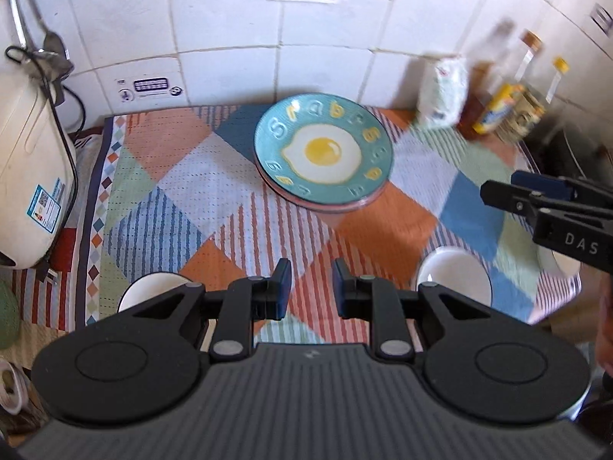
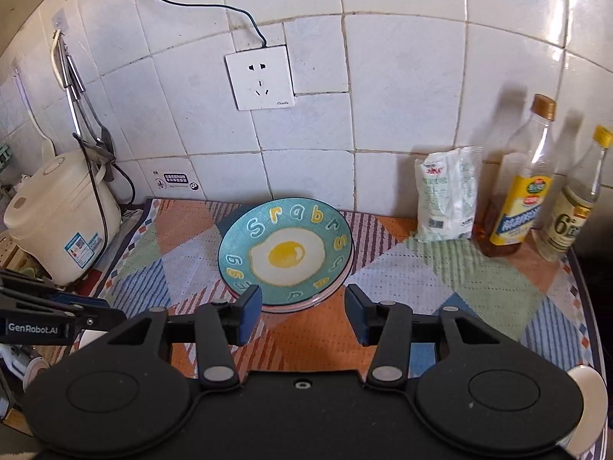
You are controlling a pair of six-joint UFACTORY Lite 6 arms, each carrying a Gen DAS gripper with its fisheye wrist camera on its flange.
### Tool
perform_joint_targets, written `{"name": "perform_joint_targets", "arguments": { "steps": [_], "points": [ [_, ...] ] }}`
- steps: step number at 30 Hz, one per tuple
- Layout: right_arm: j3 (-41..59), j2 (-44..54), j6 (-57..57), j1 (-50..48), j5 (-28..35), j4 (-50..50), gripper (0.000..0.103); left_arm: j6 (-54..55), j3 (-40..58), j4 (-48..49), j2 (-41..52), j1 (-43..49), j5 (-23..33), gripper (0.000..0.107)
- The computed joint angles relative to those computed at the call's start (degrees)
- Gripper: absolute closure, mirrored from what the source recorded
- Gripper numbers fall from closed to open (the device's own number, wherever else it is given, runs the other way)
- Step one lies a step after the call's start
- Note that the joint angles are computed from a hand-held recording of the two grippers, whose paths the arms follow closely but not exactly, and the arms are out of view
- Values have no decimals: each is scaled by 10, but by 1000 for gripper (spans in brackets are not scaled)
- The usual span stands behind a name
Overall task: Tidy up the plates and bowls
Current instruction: 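Move the right tool to the white bowl and grip its rim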
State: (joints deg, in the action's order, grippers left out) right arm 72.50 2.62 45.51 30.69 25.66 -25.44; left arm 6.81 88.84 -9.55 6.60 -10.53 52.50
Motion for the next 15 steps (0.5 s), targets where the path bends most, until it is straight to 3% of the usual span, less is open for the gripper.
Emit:
{"name": "perform_joint_targets", "arguments": {
  "steps": [2, 5, 13, 15],
  "points": [
    [-33, -34, 67, 25, 10, -53, 46, 16, -23, -1, -22, -2, 1, 85],
    [-90, -74, 195, 66, 28, -167, 33, 25, -59, 5, -52, -9, 1, 83],
    [-225, -138, 438, 176, 125, -305, 30, 43, -138, 23, -107, -32, 7, 65],
    [-256, -151, 481, 201, 146, -324, 23, 48, -160, 23, -119, -37, -1, 62]
  ]
}}
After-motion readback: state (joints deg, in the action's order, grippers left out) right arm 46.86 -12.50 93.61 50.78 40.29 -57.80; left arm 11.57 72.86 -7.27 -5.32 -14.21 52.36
